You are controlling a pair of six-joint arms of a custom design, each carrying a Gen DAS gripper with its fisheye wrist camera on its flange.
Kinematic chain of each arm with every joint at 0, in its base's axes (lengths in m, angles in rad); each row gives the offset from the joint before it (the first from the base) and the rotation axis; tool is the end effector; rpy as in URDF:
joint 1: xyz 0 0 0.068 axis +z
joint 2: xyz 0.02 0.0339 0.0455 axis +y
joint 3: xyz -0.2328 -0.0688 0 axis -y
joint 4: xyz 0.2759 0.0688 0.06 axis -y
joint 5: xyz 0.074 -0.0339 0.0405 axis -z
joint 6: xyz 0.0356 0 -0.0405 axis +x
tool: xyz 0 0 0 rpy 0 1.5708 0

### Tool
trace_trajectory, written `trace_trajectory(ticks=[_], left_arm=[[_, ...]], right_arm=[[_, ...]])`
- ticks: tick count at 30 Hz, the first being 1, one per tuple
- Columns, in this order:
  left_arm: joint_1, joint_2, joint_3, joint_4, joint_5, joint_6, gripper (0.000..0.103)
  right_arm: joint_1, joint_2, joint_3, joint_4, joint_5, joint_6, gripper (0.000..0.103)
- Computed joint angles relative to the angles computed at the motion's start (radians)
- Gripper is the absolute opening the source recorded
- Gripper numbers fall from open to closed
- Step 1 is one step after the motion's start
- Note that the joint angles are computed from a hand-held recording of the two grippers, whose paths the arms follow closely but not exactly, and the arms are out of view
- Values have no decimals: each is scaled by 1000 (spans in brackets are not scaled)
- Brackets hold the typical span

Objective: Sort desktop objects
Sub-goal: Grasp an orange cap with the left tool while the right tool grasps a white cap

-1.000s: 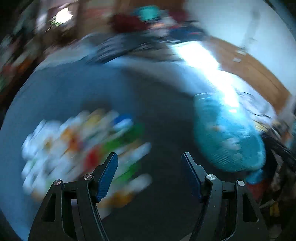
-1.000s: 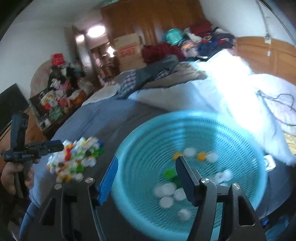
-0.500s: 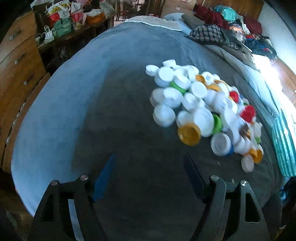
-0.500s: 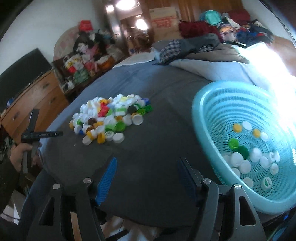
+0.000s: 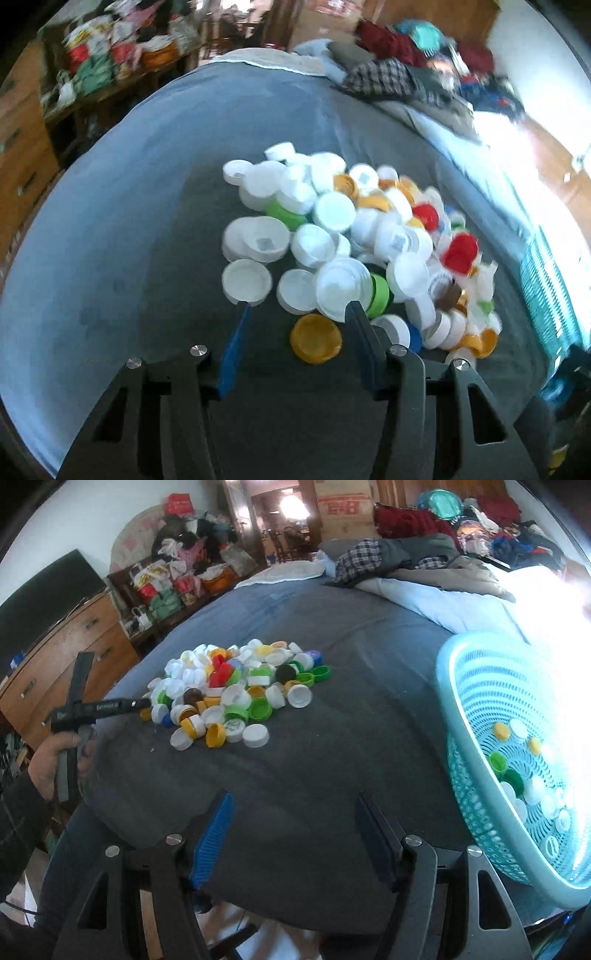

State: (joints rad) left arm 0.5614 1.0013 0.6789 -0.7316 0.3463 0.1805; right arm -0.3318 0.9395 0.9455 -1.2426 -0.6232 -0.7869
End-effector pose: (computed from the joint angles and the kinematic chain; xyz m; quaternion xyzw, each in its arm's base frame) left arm 0.1997 0.1113 0.1856 -0.1371 0.9435 -0.0640 0.2950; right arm 0.1882 -0.0429 0.2659 -0.2614 0.9029 0.1722 0.2946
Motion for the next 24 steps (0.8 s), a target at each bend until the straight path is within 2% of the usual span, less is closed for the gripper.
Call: trace_trajectory(ticks=[2,7,14,17,18,20,21,22,24], left_arm=[[-38,16,-4,6,-42,-8,46],[-26,-95,-52,-11,-18,2,46],[-68,-115,-80,-8,-21,17,43],[-91,-89,-80,24,-44,7,28],[-81,-80,-78,28,-38,-2,26],[-65,-111,-82,13,-19,-6,26],[-62,-130,-86,3,-21,-5,26],[-61,-135,-83,-14,-13,-1,26],[-67,-173,-98,-41,-22,-1,26]], right_arm=[[16,-2,-6,6,0,20,72],[10,-8,-5,2,-12,25,72],[24,-8,-29,13,6,32,72],[39,-10,-40,21,15,42,72],[44,-10,-41,22,16,45,72],[49,-25,-47,31,8,52,68],[52,-28,-48,35,4,52,58],[60,-32,-50,43,3,56,52],[94,-21,-51,70,1,74,52]])
